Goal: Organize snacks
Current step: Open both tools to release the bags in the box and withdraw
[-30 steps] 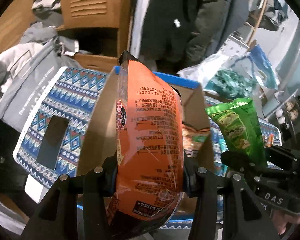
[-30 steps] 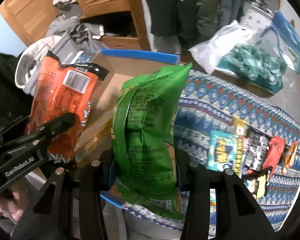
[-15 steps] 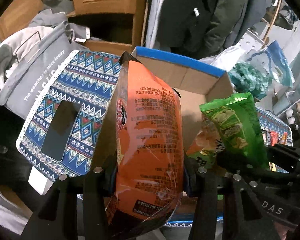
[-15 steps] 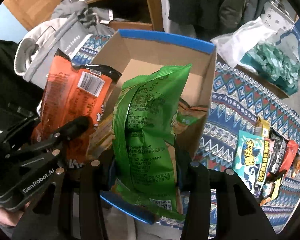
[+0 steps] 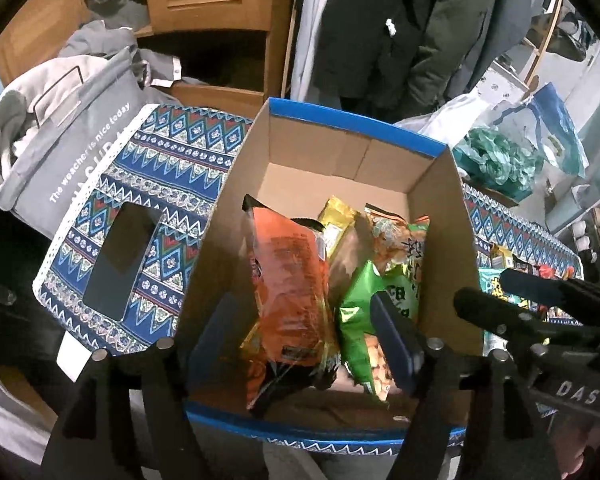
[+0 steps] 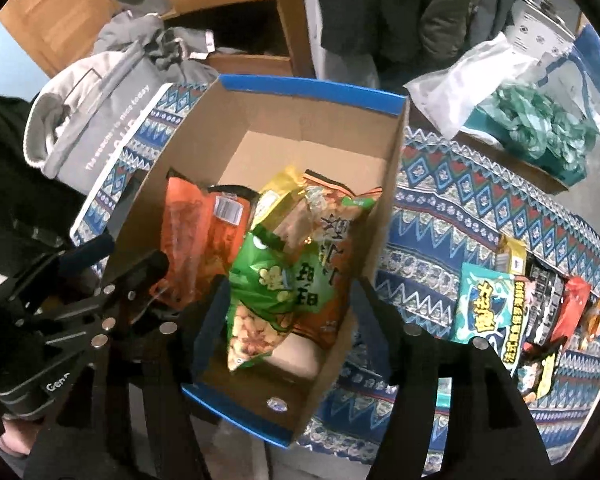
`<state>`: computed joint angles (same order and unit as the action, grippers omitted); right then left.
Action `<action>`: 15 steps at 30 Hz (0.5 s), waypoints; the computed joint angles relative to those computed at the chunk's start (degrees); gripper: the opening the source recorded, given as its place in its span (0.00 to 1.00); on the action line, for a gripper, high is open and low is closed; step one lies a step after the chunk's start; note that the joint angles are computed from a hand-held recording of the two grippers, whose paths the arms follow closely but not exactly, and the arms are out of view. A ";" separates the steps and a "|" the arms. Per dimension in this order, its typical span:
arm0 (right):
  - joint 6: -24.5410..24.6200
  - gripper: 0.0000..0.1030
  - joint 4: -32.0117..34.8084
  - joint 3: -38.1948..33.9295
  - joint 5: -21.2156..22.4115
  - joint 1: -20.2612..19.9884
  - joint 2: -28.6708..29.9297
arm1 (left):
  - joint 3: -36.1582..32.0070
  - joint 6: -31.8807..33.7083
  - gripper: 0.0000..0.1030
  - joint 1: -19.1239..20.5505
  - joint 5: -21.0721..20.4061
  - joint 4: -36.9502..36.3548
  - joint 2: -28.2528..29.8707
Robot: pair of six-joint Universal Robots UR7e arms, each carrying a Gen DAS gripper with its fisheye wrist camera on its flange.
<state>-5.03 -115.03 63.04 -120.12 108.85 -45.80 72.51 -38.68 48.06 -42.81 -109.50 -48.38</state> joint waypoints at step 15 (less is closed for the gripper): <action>1.39 0.70 -2.50 4.63 -1.25 -2.50 -5.62 | -2.63 1.05 0.75 -1.66 -3.78 0.23 2.42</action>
<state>-3.64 -117.53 67.67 -121.37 106.35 -51.42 69.88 -37.62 46.40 -46.59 -109.27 -45.96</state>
